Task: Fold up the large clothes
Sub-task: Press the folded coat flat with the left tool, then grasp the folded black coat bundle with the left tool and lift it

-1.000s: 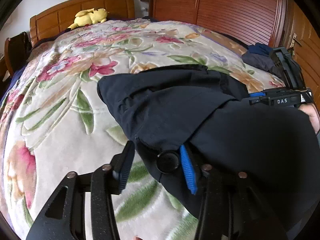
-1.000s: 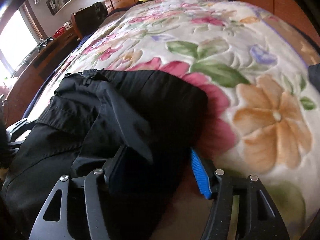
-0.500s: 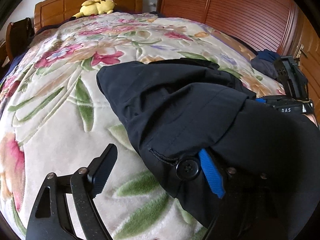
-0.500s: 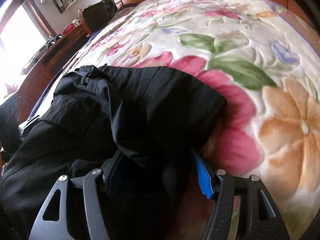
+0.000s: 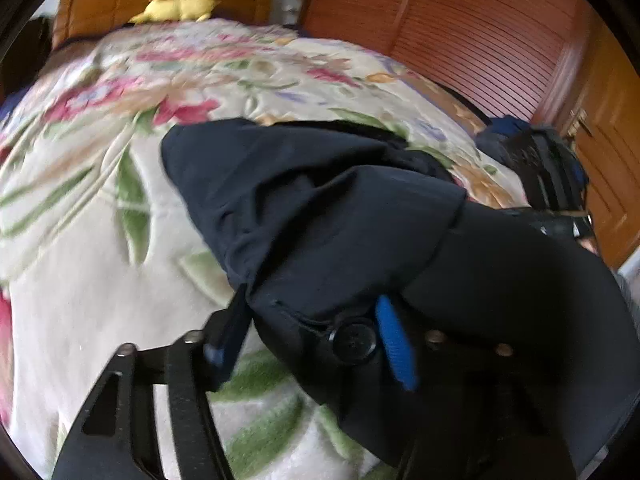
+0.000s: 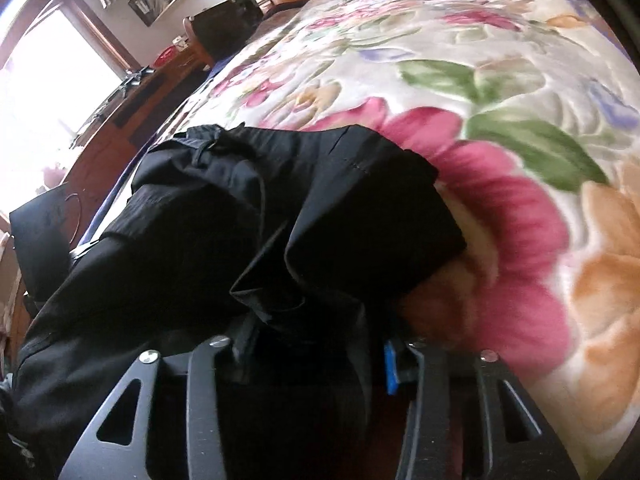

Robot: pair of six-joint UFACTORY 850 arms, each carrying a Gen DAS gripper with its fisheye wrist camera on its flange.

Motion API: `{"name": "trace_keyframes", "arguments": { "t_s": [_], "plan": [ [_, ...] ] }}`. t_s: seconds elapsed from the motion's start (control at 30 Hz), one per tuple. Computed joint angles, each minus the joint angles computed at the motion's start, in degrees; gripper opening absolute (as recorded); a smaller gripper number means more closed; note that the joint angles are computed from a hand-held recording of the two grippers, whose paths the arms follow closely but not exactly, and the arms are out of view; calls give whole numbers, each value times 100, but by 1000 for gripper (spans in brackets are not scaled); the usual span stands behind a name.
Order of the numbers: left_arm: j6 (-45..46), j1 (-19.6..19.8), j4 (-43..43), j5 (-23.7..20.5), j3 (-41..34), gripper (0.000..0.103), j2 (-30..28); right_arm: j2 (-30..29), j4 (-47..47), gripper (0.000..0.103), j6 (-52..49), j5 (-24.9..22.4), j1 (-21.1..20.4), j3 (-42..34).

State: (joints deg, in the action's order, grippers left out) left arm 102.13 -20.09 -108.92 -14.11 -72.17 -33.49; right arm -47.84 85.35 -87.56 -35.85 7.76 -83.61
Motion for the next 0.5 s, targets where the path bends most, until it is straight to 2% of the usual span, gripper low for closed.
{"name": "trace_keyframes", "arguments": {
  "t_s": [0.03, 0.1, 0.2, 0.27, 0.4, 0.5],
  "plan": [
    [119, -19, -71, -22, 8, 49, 11, -42, -22, 35, 8, -89, -17, -48],
    [125, -44, -11, -31, -9, 43, 20, -79, 48, 27, -130, -164, -19, -77],
    [520, -37, -363, -105, 77, 29, 102, 2, 419, 18, -664, -82, 46, 51],
    [703, -4, -553, -162, 152, 20, 181, 64, 720, 16, -997, -11, 101, 150],
    [1024, 90, -847, -350, 338, 13, 399, 159, 1367, 14, -1734, -122, 186, 320],
    [1812, 146, -1528, -403, 583, 10, 672, 188, 1623, 14, -2023, -173, 284, 356]
  ]
}}
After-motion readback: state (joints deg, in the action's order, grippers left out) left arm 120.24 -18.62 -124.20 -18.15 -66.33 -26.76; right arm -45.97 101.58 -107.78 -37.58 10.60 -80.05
